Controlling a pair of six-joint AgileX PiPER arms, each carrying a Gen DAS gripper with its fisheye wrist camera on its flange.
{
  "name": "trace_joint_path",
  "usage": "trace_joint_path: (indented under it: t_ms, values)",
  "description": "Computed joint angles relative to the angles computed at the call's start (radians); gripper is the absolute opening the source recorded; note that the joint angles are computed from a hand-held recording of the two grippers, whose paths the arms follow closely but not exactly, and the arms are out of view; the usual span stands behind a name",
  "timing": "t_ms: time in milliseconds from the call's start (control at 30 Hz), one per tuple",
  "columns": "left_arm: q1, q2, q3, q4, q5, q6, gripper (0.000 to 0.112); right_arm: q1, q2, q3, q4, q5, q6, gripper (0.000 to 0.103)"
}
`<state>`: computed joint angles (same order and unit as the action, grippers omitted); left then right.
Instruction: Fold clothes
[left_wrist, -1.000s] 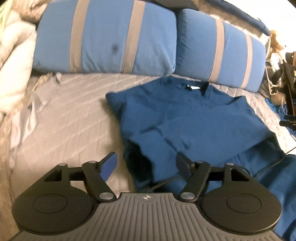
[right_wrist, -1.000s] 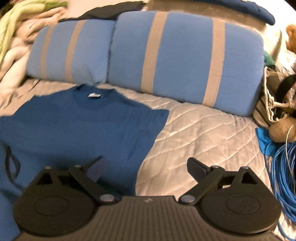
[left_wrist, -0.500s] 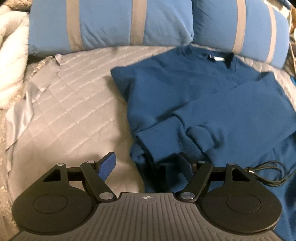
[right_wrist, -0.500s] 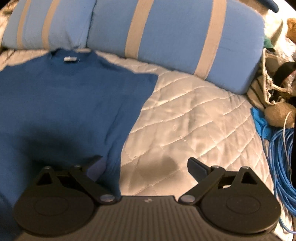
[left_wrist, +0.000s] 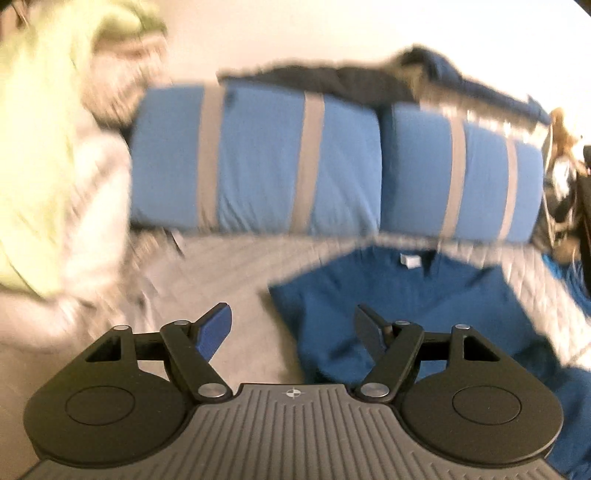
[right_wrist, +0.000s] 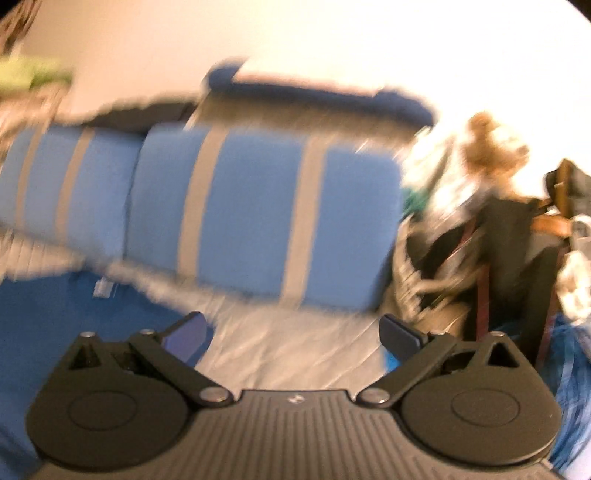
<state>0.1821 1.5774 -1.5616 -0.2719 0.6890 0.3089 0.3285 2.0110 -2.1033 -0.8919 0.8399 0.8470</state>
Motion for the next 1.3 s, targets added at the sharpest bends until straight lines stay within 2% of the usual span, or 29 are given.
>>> trace_joint_path:
  t_ms: [100,233,333,433,533,667,767,933,1133,1300]
  values:
    - [0.019,-0.047,-0.047,-0.009,0.038,-0.011,0.073,-0.020,-0.072,-0.011,-0.024,0.007,-0.025,0.103]
    - [0.040,-0.146,-0.040,-0.033,0.069,0.049,0.073,-0.020,-0.173,-0.017,-0.064,0.040,-0.028,0.103]
    - [0.113,-0.221,-0.037,-0.165,0.160,0.177,0.073,-0.006,-0.277,0.047,-0.069,0.038,0.002,0.103]
    - [0.217,-0.287,-0.038,-0.287,0.292,0.247,0.073,0.023,-0.403,0.154,-0.078,0.040,0.012,0.103]
    - [0.320,-0.348,0.005,-0.389,0.380,0.305,0.079,0.076,-0.520,0.259,-0.121,0.064,0.038,0.103]
    - [0.396,-0.426,0.184,-0.465,0.383,0.390,0.079,0.152,-0.630,0.437,-0.152,0.112,0.090,0.103]
    - [0.378,-0.475,0.359,-0.458,0.305,0.399,0.079,0.174,-0.687,0.582,-0.096,0.087,0.112,0.103]
    - [0.358,-0.453,0.572,-0.498,0.233,0.425,0.079,0.194,-0.739,0.791,-0.010,-0.002,0.190,0.103]
    - [0.460,-0.347,0.717,-0.694,0.313,0.603,0.079,0.227,-0.756,0.933,-0.003,-0.074,0.345,0.103]
    - [0.549,-0.214,0.783,-0.820,0.439,0.701,0.078,0.223,-0.745,0.967,0.024,-0.117,0.376,0.103]
